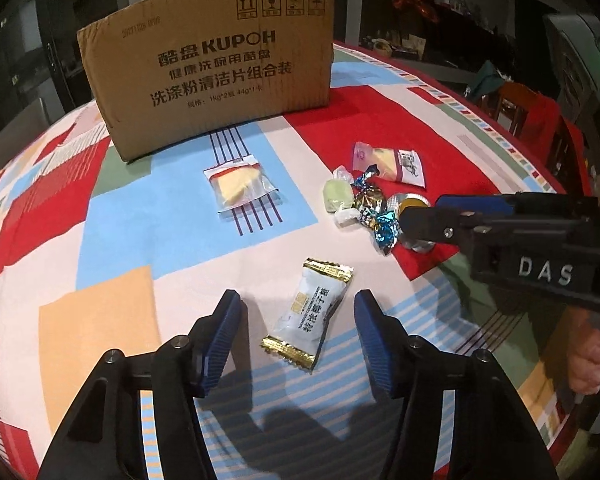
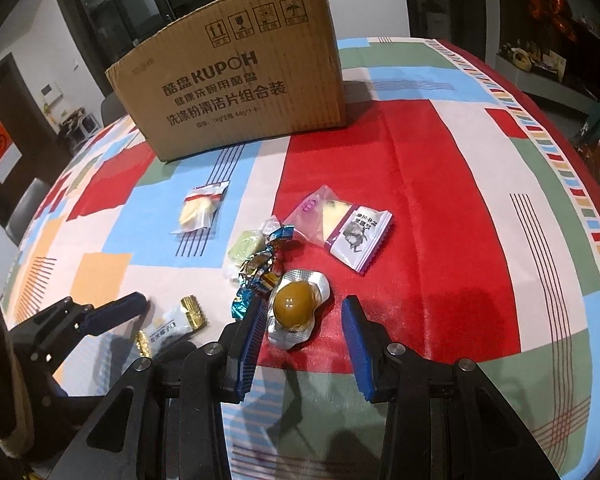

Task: Organize snacks
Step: 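Grasp the gold-and-white bar with the left tool while the right tool grasps a gold candy, then carry the bar with the left tool into the box while the right tool carries the gold candy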

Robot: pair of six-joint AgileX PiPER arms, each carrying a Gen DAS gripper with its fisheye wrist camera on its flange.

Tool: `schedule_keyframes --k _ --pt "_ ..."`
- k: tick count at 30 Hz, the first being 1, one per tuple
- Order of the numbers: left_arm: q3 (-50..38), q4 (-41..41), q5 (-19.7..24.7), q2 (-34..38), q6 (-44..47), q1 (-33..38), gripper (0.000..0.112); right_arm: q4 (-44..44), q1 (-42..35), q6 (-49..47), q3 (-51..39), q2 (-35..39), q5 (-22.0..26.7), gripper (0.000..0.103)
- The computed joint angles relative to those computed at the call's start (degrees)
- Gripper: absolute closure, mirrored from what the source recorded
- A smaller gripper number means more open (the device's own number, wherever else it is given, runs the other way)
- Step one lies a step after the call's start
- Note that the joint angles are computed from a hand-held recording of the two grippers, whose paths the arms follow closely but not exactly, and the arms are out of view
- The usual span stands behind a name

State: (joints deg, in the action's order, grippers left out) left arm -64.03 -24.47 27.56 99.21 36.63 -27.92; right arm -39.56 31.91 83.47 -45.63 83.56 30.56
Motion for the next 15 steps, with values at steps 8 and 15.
schedule_keyframes --k 8,15 --pt "-1.07 -1.25 0.47 0.62 0.02 -0.12 0.090 -2.12 0.78 1.21 -0.88 1.42 0.58 0.071" --pt "-3.03 -3.57 3.81 0.93 -0.43 0.95 0.091 -1.95 0.82 2.19 0.02 0.16 -0.05 0.072"
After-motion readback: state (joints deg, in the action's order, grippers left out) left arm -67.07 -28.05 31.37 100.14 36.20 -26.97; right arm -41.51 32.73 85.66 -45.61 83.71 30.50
